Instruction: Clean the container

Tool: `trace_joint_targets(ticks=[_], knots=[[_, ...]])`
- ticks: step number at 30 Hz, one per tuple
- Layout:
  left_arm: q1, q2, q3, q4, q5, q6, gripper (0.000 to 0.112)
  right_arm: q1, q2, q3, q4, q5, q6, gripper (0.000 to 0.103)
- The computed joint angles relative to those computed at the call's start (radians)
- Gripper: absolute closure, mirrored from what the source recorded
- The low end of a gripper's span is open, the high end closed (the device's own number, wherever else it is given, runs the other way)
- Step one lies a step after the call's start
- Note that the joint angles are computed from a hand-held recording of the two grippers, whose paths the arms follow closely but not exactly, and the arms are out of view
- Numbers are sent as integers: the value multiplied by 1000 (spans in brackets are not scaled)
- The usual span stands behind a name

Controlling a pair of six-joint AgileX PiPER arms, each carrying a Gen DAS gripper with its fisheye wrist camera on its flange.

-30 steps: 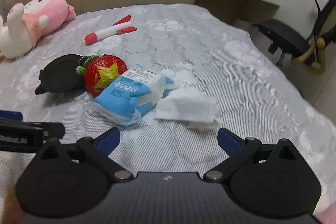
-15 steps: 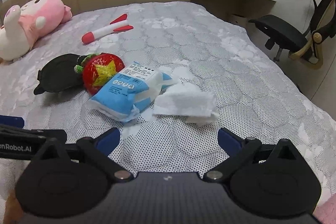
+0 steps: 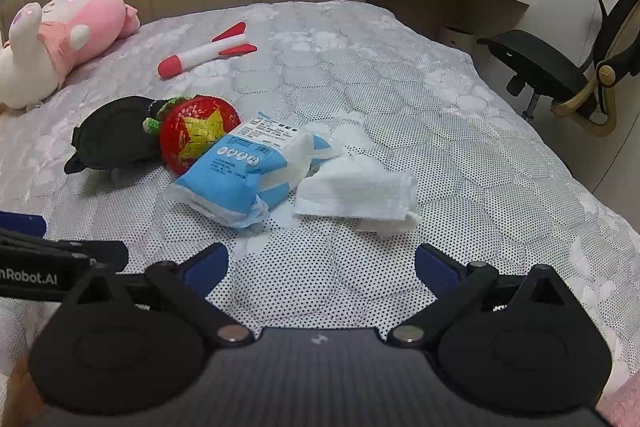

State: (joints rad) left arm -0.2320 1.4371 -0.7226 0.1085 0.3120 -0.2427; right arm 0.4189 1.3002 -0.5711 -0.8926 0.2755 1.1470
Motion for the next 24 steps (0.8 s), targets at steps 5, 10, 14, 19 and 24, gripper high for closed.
trace_joint_targets(ticks=[5, 10, 14, 19, 24], knots=[[2, 0, -1, -30, 0, 31, 9, -9, 3, -3, 27, -6, -28, 3], [3, -7, 2, -49, -12, 46, 9, -11, -8, 5, -5, -12, 8, 3], [5, -5, 0, -56, -9, 52, 9, -34, -15, 10, 32, -37, -25, 3], [7, -9, 2, -62, -13, 60, 9, -26, -13, 8, 21, -29, -19, 3], [13, -9, 2, -81, -12, 79, 9, -26, -9, 7, 20, -32, -22, 3]])
